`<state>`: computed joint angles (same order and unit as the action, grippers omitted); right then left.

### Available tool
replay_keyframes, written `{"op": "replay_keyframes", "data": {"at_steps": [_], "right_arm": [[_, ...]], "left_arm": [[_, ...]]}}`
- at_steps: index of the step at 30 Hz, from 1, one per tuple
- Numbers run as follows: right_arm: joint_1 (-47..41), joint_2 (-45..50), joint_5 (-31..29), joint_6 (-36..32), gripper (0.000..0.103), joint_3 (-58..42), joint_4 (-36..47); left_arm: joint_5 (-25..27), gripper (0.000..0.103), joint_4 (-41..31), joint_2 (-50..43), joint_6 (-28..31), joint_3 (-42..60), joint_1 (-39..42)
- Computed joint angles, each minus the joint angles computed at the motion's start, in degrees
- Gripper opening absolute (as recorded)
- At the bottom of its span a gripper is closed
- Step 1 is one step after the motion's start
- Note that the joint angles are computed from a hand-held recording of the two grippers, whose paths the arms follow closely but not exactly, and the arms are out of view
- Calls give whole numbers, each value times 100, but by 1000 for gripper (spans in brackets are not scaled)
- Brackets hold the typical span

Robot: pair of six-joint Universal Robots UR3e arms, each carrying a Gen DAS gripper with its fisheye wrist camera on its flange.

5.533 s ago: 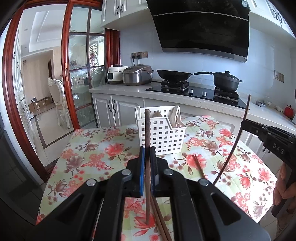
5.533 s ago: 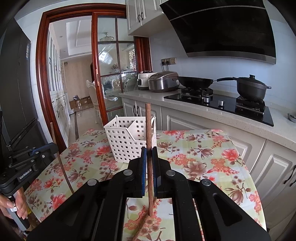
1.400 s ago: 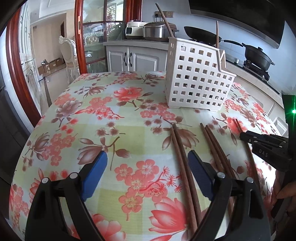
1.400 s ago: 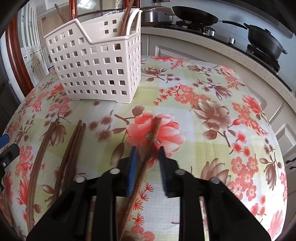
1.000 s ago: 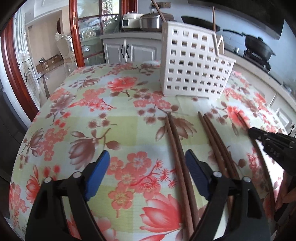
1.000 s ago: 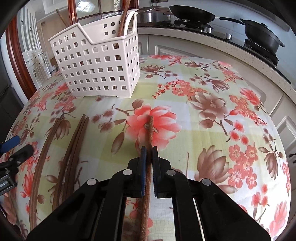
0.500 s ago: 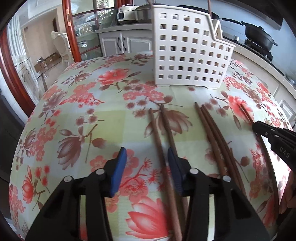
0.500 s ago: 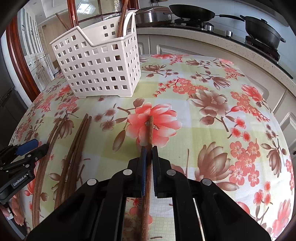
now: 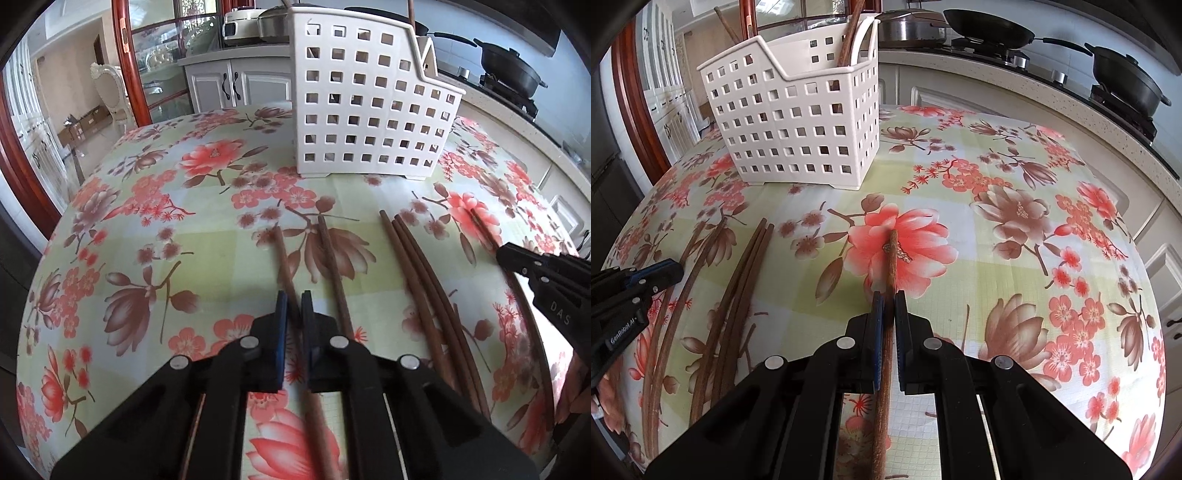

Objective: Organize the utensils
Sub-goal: 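Lift both chopsticks upright and carry them toward the white basket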

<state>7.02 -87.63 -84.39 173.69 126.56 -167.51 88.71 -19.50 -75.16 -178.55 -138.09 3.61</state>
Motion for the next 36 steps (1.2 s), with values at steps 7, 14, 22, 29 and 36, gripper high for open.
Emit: {"op": "replay_keyframes", "data": {"at_steps": [7,14,22,29,36], "right_arm": [[-295,-405,540,-45,6,319,-189],[-526,-1032,940,-12,6,498,-177],[-589,-1571,1049,-8,6,588,50],[-701,-1961,1167,-15,6,693,153],[-870,-2421,1401,42,6,905,93]], "left_arm": [[-445,6,-260,586,134,-183,383],[-592,6,-801,1473,147,-115,543],[-558,6,-1214,2153,152,15,433],[-834,6,-1473,2677,214,-67,686],[-1201,6,-1975,3431,325,-76,1136]]}}
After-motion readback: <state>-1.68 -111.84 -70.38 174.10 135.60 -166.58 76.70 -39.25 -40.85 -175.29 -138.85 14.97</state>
